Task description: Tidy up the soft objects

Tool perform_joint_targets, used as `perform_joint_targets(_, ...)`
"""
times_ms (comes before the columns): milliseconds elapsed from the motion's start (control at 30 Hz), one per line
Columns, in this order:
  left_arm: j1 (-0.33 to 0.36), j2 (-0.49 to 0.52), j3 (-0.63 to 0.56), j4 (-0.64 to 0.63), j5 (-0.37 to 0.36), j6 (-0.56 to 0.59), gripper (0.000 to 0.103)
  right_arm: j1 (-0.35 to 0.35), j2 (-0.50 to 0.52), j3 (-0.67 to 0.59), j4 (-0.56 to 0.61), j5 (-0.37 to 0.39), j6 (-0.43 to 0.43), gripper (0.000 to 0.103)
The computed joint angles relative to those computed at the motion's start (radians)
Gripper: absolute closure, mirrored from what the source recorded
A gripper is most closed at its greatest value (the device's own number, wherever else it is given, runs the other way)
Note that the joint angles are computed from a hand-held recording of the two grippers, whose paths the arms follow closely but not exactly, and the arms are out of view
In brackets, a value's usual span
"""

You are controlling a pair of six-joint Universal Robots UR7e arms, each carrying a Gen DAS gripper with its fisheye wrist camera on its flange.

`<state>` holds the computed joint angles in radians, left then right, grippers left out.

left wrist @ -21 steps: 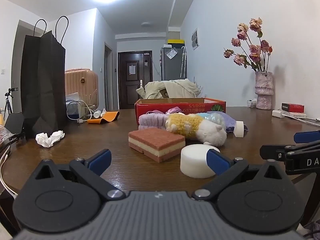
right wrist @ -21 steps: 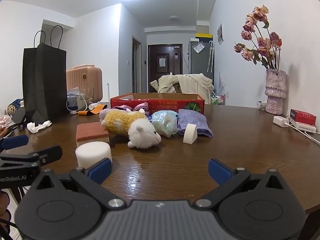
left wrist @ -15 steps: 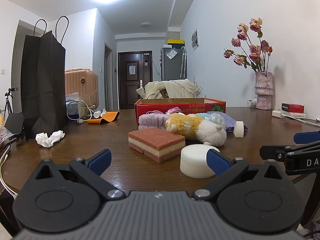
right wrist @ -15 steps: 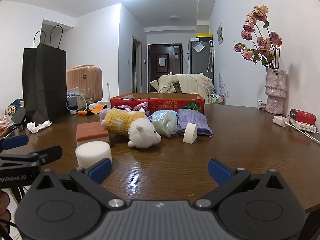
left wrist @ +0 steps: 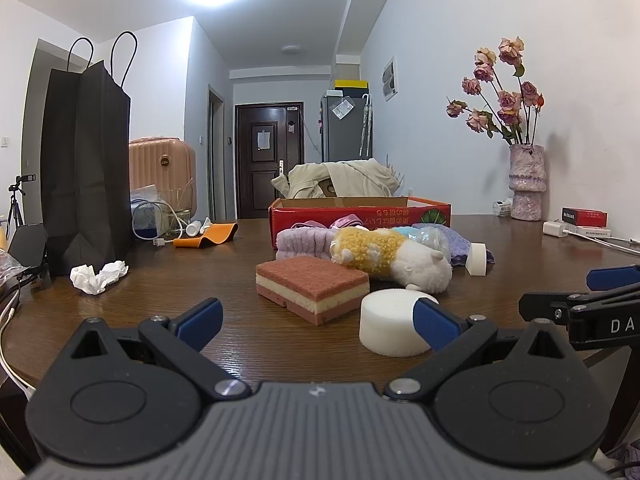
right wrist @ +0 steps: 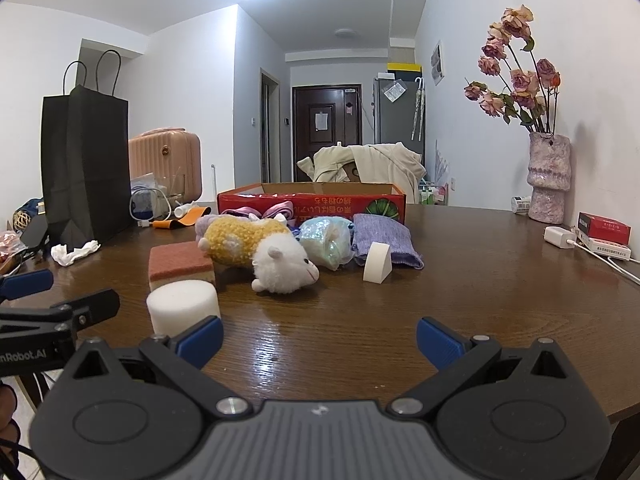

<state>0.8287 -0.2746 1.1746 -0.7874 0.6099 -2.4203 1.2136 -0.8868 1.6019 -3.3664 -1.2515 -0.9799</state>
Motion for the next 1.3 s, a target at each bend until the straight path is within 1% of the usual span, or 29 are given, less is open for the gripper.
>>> perform_joint_targets(533, 0.000, -0.001, -0.001, 0.005, -0.003, -0.005, 0.000, 0.000, 0.003, -0.006, 0.006, 0.001, -0.001, 0.000)
perform_joint_targets(667, 0.007, 0.000, -0.011, 0.020, -0.004, -0.017, 0.000, -0.004, 0.005, -0.011, 0.021, 0.040, -0.021, 0.000)
perform_joint_targets(733, 0.013, -0.003, -0.013, 0.006, -0.013, -0.013, 0.000, -0.005, 0.000, -0.020, 0.086, 0.073, -0.038, 0.000)
perform_joint_targets(767, 0.016, -0.005, -0.014, 0.003, -0.018, -0.012, 0.000, -0.006, -0.006, -0.030, 0.156, 0.098, -0.049, 0.000)
perform_joint_targets(800, 0.019, -0.007, -0.017, 0.006, -0.022, -0.015, 0.000, -0.002, -0.012, -0.041, 0.219, 0.091, -0.069, 0.000)
perform_joint_targets(833, 0.021, -0.010, -0.020, 0.022, -0.022, -0.030, 0.000, 0.001, -0.013, -0.045, 0.243, 0.084, -0.076, 0.000)
perform_joint_targets(900, 0.026, -0.015, -0.029, 0.073, 0.006, -0.064, 0.000, 0.002, -0.003, -0.038, 0.184, 0.096, -0.060, 0.000)
perform_joint_targets(933, 0.028, -0.014, -0.038, 0.101, 0.025, -0.074, 0.000, 0.001, -0.007, -0.035, 0.179, 0.098, -0.030, 0.000)
perform_joint_targets(1000, 0.030, 0.000, -0.079, 0.175, 0.054, -0.108, 0.000, 0.002, -0.009, -0.039, 0.153, 0.087, -0.025, 0.000)
perform_joint_targets(1033, 0.033, 0.015, -0.116, 0.226, 0.074, -0.126, 0.000, 0.012, 0.009, -0.064, 0.127, 0.044, -0.063, 0.000)
perform_joint_targets(1067, 0.037, 0.030, -0.154, 0.277, 0.095, -0.134, 0.000, 0.018, 0.027, -0.089, 0.096, 0.027, -0.076, 0.000)
perform_joint_targets(1133, 0.044, 0.078, -0.261, 0.394, 0.125, -0.145, 0.000, 0.026, 0.049, -0.141, 0.084, -0.002, -0.053, 0.001)
perform_joint_targets(1167, 0.046, 0.119, -0.348, 0.478, 0.118, -0.159, 0.001, 0.030, 0.061, -0.174, 0.093, -0.016, -0.040, 0.002)
perform_joint_targets(1200, 0.049, 0.164, -0.441, 0.567, 0.110, -0.175, 0.002, 0.035, 0.073, -0.208, 0.112, -0.038, -0.036, 0.005)
perform_joint_targets(1233, 0.051, 0.197, -0.511, 0.628, 0.105, -0.188, 0.007, 0.041, 0.082, -0.245, 0.146, -0.055, -0.021, 0.008)
perform_joint_targets(1267, 0.053, 0.229, -0.577, 0.686, 0.103, -0.204, 0.017, 0.047, 0.093, -0.284, 0.180, -0.065, -0.008, 0.014)
perform_joint_targets(1300, 0.056, 0.250, -0.622, 0.727, 0.107, -0.220, 0.025, 0.052, 0.103, -0.320, 0.216, -0.075, 0.002, 0.016)
